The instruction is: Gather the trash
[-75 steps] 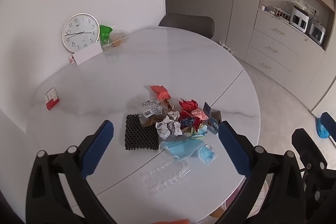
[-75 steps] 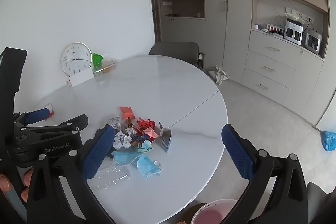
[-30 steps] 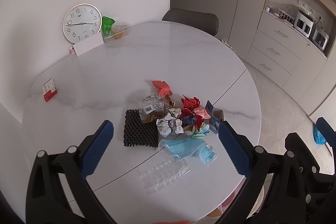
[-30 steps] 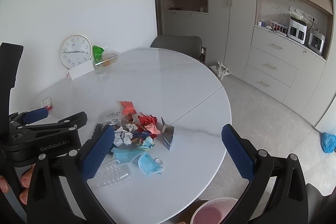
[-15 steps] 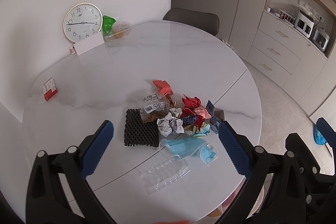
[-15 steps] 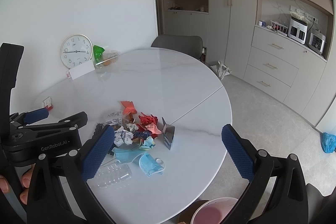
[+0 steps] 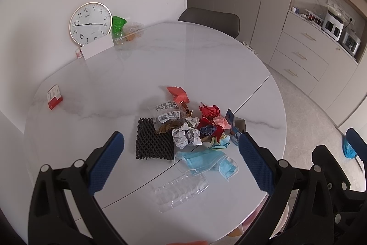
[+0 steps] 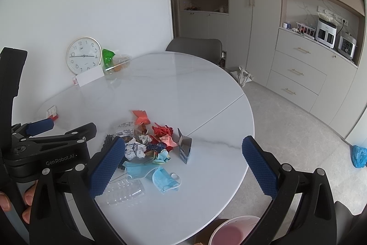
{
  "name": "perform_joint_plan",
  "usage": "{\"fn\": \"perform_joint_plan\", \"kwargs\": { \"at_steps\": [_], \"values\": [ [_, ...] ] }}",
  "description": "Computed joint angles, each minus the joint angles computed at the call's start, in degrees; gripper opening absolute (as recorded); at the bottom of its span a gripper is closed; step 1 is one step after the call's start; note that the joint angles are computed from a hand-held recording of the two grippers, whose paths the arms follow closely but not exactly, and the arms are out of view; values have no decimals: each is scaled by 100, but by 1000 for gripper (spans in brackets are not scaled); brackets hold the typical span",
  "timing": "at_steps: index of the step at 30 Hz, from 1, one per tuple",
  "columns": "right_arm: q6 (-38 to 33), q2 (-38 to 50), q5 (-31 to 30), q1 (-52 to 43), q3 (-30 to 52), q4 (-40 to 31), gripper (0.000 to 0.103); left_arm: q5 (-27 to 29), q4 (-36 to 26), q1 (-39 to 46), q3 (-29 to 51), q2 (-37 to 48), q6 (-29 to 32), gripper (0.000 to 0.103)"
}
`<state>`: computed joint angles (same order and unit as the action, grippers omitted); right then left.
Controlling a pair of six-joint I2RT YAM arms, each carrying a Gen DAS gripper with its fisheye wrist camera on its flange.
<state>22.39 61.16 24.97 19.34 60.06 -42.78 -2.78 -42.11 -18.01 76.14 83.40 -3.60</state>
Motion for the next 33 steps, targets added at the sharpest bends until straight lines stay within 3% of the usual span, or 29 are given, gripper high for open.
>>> {"fn": "perform_joint_plan", "kwargs": {
  "at_steps": [33],
  "values": [
    [68,116,23,84,-22,71,101,23,-31,40,45,56,25,95]
  ]
}}
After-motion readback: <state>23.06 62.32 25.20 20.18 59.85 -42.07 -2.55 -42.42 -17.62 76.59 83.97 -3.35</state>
